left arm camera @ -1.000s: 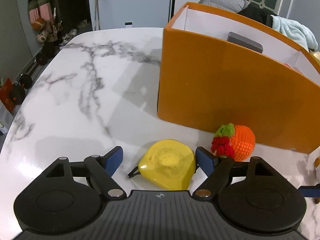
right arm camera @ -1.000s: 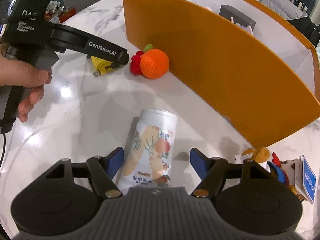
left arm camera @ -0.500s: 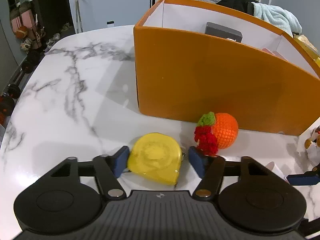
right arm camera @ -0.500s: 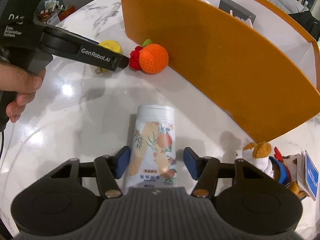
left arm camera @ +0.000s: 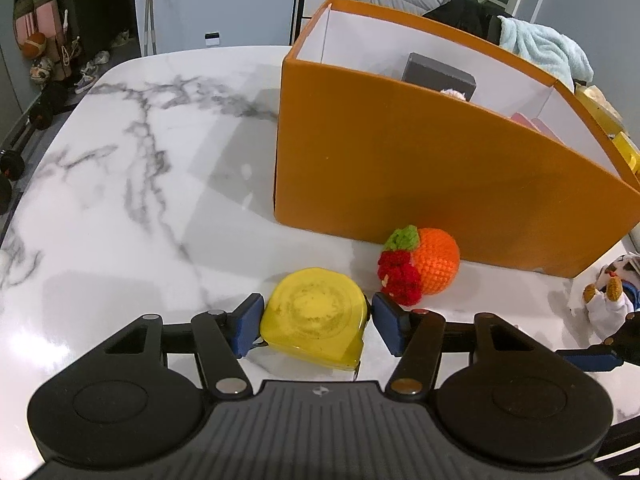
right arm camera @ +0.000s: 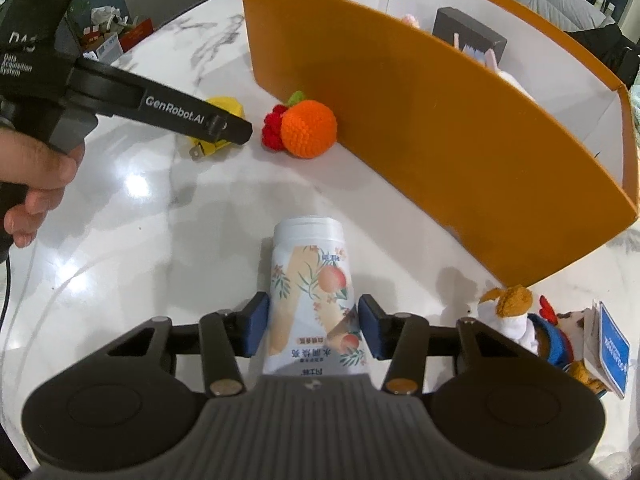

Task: Organize objects
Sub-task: 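Grasp the yellow tape measure with the left tool while the right tool grasps the lotion tube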

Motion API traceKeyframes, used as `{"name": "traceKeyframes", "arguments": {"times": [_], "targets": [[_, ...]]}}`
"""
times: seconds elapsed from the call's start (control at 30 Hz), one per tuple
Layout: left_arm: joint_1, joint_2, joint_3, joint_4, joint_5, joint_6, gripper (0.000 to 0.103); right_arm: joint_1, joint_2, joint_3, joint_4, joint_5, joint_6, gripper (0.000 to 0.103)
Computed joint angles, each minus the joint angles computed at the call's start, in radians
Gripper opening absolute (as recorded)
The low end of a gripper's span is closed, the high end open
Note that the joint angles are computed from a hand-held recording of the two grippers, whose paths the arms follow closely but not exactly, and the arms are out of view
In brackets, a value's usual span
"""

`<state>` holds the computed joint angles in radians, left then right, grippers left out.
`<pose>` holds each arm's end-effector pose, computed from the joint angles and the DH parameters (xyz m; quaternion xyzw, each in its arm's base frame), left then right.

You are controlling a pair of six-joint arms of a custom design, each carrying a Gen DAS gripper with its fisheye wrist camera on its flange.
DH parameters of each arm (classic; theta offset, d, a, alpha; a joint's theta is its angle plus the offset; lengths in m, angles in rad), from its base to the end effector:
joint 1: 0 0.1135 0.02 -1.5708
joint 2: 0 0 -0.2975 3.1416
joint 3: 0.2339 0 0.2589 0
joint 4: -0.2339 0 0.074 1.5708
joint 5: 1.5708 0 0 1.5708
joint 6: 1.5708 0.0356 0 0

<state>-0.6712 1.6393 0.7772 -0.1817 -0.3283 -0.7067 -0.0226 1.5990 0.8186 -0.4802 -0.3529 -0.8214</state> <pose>0.2452 -0.1801 0.1651 -0.0595 0.9516 -0.0416 0.2987 0.2826 0.0059 0.1741 -0.4032 0.8856 0.0959 0.2098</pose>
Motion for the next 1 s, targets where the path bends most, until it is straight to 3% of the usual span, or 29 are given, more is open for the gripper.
{"name": "traceKeyframes", "arguments": {"times": [0.63, 0.67, 0.73, 0.77, 0.83, 0.93, 1.0], "targets": [[-0.066, -0.160, -0.007, -0.036, -0.043, 0.038, 0.070, -0.066, -0.055, 0.079, -0.142, -0.125, -0.003, 0.047], [-0.068, -0.161, -0.006, -0.035, -0.043, 0.039, 0.070, -0.069, -0.057, 0.080, -0.149, -0.125, -0.006, 0.045], [-0.067, -0.159, -0.005, -0.029, -0.039, 0.037, 0.070, -0.074, -0.052, 0.095, -0.181, -0.133, -0.018, 0.005], [-0.066, -0.157, -0.004, -0.027, -0.036, 0.036, 0.070, -0.072, -0.054, 0.095, -0.179, -0.122, -0.012, 0.000], [-0.066, -0.149, -0.003, -0.024, -0.031, 0.036, 0.070, -0.074, -0.051, 0.095, -0.177, -0.111, -0.013, 0.000], [-0.073, -0.144, 0.000, -0.026, -0.029, 0.035, 0.070, -0.079, -0.028, 0.099, -0.182, -0.102, -0.026, 0.012], [-0.076, -0.145, -0.001, -0.026, -0.030, 0.031, 0.070, -0.076, -0.015, 0.096, -0.169, -0.086, 0.002, 0.060]]}}
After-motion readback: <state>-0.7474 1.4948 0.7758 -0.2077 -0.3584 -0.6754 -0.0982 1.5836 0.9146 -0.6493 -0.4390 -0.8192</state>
